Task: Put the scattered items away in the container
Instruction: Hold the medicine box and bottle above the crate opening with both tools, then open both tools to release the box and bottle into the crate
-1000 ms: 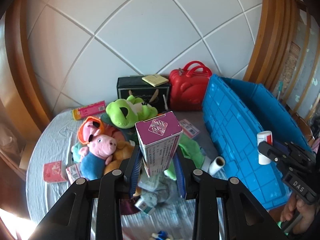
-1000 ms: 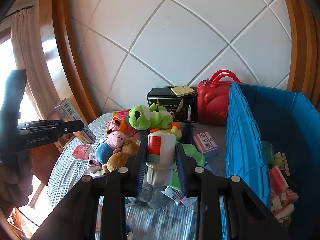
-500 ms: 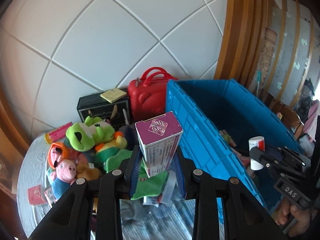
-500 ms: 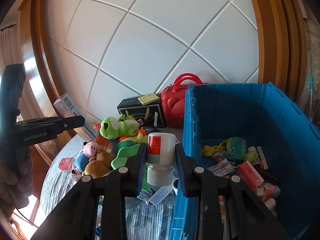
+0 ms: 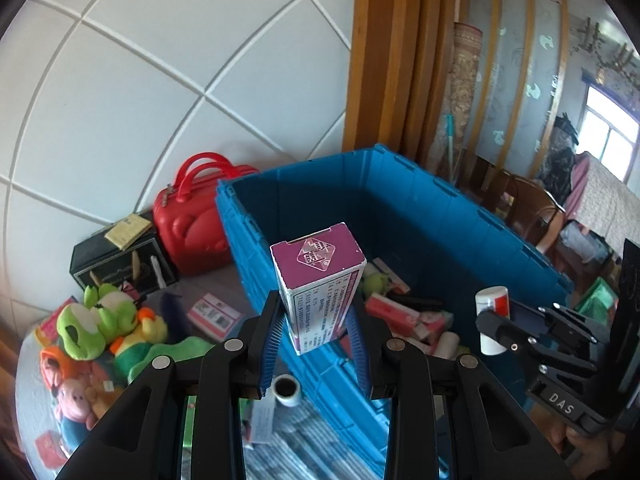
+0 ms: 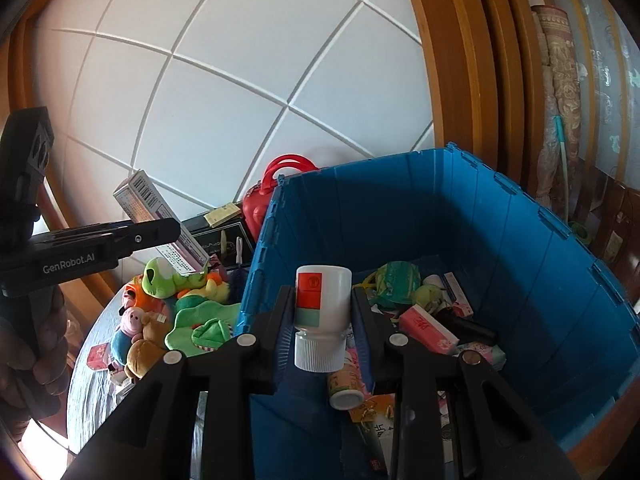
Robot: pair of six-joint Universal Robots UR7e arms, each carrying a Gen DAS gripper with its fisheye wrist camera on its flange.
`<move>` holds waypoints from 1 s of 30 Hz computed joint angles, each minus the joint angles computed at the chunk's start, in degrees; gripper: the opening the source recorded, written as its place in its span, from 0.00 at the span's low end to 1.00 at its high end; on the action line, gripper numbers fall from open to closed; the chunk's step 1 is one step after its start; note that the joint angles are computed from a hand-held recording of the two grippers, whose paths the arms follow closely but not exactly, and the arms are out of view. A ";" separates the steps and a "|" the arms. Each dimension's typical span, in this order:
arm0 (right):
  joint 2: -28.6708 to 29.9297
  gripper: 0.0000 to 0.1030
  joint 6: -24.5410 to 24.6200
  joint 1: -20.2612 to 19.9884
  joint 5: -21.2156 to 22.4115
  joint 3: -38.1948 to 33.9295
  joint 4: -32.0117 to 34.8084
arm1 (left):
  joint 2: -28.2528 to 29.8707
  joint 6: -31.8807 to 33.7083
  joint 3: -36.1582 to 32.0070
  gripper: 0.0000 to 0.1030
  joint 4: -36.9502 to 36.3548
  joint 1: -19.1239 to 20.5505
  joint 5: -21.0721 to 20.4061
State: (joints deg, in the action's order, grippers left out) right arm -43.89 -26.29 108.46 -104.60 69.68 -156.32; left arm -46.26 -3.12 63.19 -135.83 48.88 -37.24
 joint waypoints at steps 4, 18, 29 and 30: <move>-0.43 0.27 0.89 -0.81 -1.14 -0.17 -0.88 | 3.93 2.02 -5.10 0.30 1.62 -0.07 -2.37; -2.20 0.27 4.82 -3.65 -4.03 0.27 -3.13 | 15.62 5.52 -20.72 0.30 10.36 -0.50 -10.81; -3.12 0.27 5.71 -5.18 -5.43 0.12 -3.62 | 22.42 7.84 -30.45 0.30 15.50 -1.31 -13.59; -3.18 0.27 5.73 -5.22 -5.48 0.22 -3.72 | 22.81 7.89 -31.04 0.30 15.81 -1.36 -13.55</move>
